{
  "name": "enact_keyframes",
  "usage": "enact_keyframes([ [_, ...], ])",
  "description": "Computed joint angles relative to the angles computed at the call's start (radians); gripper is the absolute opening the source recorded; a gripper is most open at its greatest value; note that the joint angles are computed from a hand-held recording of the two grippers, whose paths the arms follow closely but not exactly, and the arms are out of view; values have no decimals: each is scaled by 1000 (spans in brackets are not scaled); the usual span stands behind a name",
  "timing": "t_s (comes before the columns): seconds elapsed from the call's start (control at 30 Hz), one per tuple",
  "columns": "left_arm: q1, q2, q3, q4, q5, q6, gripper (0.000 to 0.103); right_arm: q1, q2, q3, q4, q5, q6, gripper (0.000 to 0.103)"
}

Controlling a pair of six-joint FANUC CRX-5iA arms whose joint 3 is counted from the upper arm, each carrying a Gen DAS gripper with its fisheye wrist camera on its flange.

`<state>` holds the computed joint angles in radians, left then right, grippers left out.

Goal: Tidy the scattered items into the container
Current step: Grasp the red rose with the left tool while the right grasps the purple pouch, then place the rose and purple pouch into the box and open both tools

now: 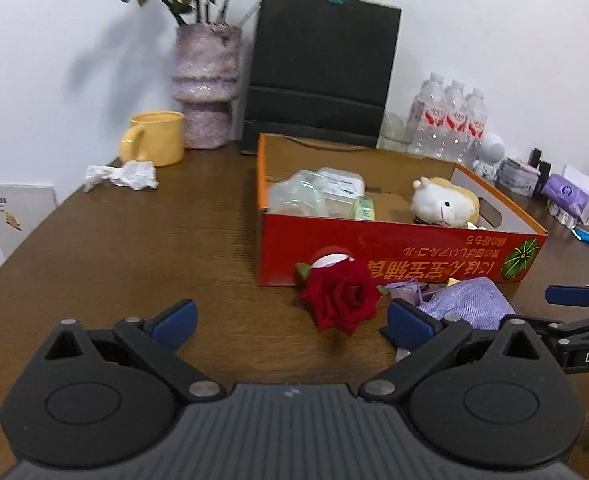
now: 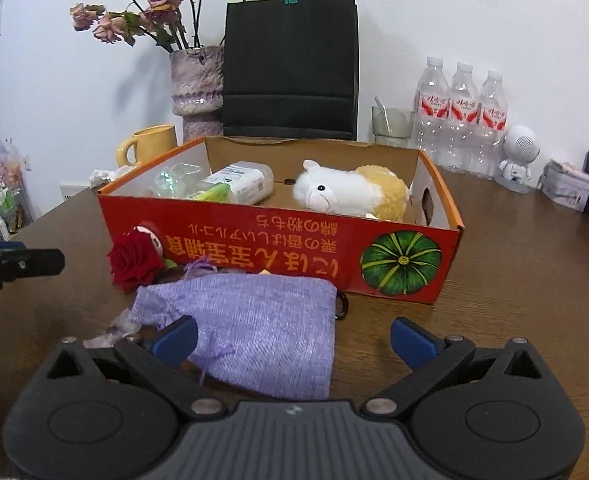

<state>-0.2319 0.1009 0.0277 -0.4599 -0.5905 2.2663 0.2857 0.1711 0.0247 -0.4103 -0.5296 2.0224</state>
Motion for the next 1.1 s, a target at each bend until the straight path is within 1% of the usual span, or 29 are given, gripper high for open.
enact_keyframes([
  [0.1,14,61,47,74,7,-59,103,-6,42,56,-25,-43,-5,103],
  [0.17,1,105,100,52,-23,-44,103,-9,67,85,-38,-60,-20,103],
  [0.23,-24,148,159,-6,-76,-7,102,-14,87,110,-51,-87,-20,100],
  [0.3,-39,177,200,-47,-116,15,97,-26,104,135,-80,-129,0,89],
  [0.33,-40,185,208,-46,-122,12,94,-31,110,144,-91,-145,7,87],
  [0.37,-38,191,212,-37,-127,2,85,-37,112,147,-107,-153,24,80],
  [0.4,-34,196,216,-25,-134,-11,73,-35,106,136,-108,-140,37,71],
  [0.43,-30,198,216,-9,-138,-25,66,-33,100,127,-104,-130,43,66],
  [0.47,-28,197,212,1,-137,-35,58,-34,96,121,-107,-125,50,52],
  [0.5,-30,194,208,-7,-137,-32,57,-35,94,119,-109,-122,52,33],
  [0.53,-36,190,205,-26,-138,-19,56,-41,93,119,-119,-123,60,25],
  [0.57,-45,186,204,-50,-144,-6,56,-54,95,128,-147,-142,77,21],
  [0.6,-57,183,203,-82,-150,11,55,-65,97,136,-170,-159,90,15],
  [0.63,-69,179,202,-112,-157,27,55,-75,98,141,-190,-174,104,12],
  [0.67,-79,177,202,-136,-163,39,55,-81,94,137,-205,-175,116,7],
  [0.73,-88,165,190,-160,-159,64,55,-86,83,125,-224,-164,134,5],
  [0.9,-76,124,147,-143,-135,108,55,-111,58,108,-305,-147,195,4],
  [1.1,-84,36,68,-158,-84,172,55,-159,-1,78,-443,-144,306,3],
])
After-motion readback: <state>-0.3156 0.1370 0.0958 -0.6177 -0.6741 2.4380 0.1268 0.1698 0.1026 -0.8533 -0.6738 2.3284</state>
